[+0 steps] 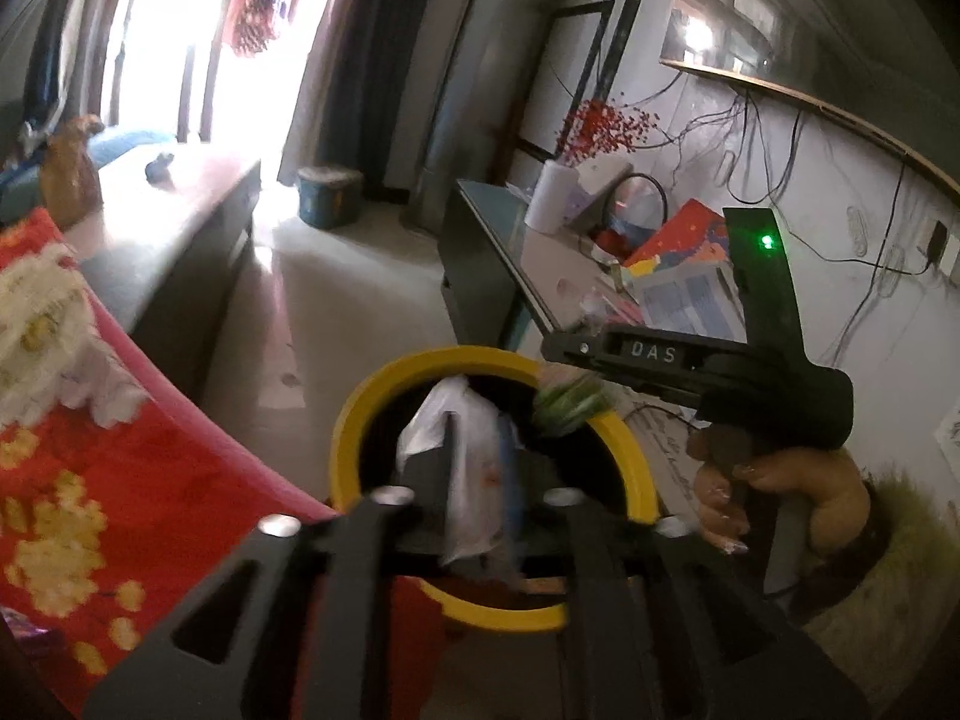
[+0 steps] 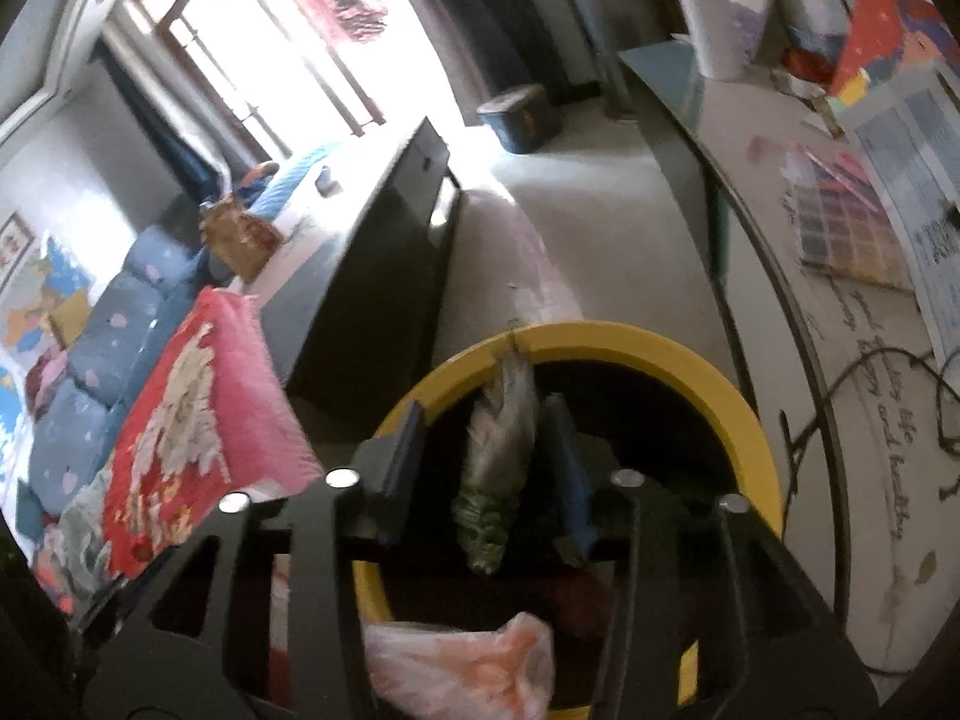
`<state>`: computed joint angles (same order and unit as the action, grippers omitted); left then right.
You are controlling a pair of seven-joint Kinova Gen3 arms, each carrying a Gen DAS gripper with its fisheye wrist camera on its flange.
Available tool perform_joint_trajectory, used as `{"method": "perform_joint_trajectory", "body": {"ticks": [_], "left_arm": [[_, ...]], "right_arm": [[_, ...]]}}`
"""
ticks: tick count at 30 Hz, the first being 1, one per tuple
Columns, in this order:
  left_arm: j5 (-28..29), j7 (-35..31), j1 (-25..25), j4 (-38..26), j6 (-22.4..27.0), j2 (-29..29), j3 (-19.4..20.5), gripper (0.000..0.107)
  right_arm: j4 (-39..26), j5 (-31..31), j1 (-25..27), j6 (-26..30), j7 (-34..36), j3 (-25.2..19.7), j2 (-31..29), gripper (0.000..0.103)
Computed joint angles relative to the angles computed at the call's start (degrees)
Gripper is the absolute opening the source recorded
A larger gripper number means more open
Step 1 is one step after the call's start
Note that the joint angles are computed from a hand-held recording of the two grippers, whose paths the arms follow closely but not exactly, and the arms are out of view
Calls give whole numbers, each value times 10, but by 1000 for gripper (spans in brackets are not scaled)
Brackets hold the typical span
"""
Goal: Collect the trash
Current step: 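Open the right tool and the left tool to drop both items into the bin, then move both open tools back toward the red can and candy wrappers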
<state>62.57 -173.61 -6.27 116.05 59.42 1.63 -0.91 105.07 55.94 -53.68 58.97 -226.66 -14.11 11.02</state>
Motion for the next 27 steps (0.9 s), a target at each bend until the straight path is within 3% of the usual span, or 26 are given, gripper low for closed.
{"method": "perform_joint_trajectory", "body": {"ticks": [1, 2, 4, 8, 12, 22, 27], "left_arm": [[1, 3, 0, 2, 0, 4, 0, 57], [0, 6, -1, 2, 3, 8, -1, 66], [-2, 12, -4, 7, -1, 9, -1, 67], [16, -11, -19, 31, -12, -4, -13, 84], [40, -34, -46, 44, 15, -11, -36, 95], [45, -45, -88, 56, 18, -49, -73, 96], [40, -48, -105, 52, 36, -52, -90, 96]], "right_arm": [[1, -7, 3, -4, 3, 0, 0, 44], [-2, -16, 6, -4, 9, 0, 2, 47], [-5, -22, 2, 5, 5, 2, 6, 50], [-18, -28, -7, 25, 8, 4, 17, 54], [-39, -22, -23, 56, 20, 7, 29, 71], [-89, 10, -57, 95, 70, 13, 49, 82], [-107, 22, -71, 100, 91, 16, 55, 83]]}}
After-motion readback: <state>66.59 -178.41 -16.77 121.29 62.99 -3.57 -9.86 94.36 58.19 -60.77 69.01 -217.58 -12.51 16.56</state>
